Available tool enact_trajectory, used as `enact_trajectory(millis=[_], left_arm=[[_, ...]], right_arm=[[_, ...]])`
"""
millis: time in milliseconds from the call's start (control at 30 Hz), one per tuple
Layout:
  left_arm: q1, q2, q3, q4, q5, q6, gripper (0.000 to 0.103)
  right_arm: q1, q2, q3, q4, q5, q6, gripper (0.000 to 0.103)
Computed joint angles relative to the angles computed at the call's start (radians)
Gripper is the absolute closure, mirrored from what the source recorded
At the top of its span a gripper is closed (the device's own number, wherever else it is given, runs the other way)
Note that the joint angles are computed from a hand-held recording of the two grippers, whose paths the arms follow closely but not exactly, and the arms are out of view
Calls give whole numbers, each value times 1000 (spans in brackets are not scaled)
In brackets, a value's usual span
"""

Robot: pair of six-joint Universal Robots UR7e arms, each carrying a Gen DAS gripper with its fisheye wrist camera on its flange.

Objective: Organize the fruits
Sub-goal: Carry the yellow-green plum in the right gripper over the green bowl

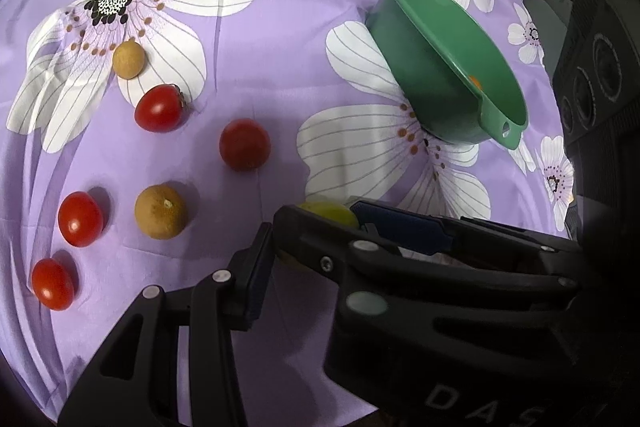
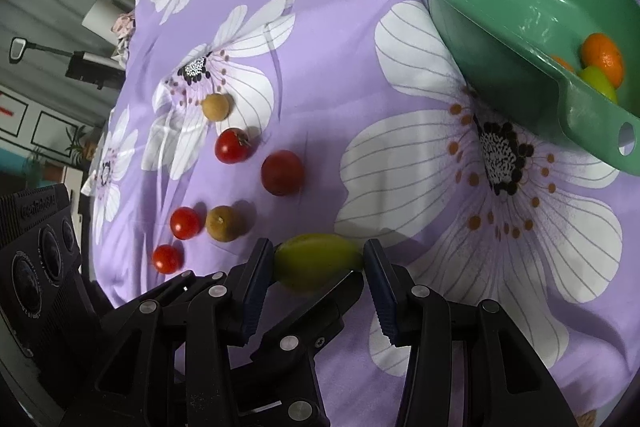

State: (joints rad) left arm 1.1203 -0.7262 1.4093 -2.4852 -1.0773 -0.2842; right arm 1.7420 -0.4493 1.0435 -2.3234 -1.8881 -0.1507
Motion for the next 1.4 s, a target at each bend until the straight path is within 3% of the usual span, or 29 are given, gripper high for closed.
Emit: enact_trajectory(millis=[433, 767, 1033, 1400], left_arm=[[-11, -1, 24, -42, 27, 17, 62], [-58, -9, 22, -138, 86, 108, 62], [-80, 42, -64, -184, 101, 218, 62], [-84, 163, -263, -169, 49, 338, 62]], right_arm=[[-20, 0, -3, 14, 55, 3, 54], [-5, -57, 50, -103, 108, -54, 54], [-4, -75, 40, -182, 142, -96, 54], [-20, -59, -48, -237, 143, -105, 54]])
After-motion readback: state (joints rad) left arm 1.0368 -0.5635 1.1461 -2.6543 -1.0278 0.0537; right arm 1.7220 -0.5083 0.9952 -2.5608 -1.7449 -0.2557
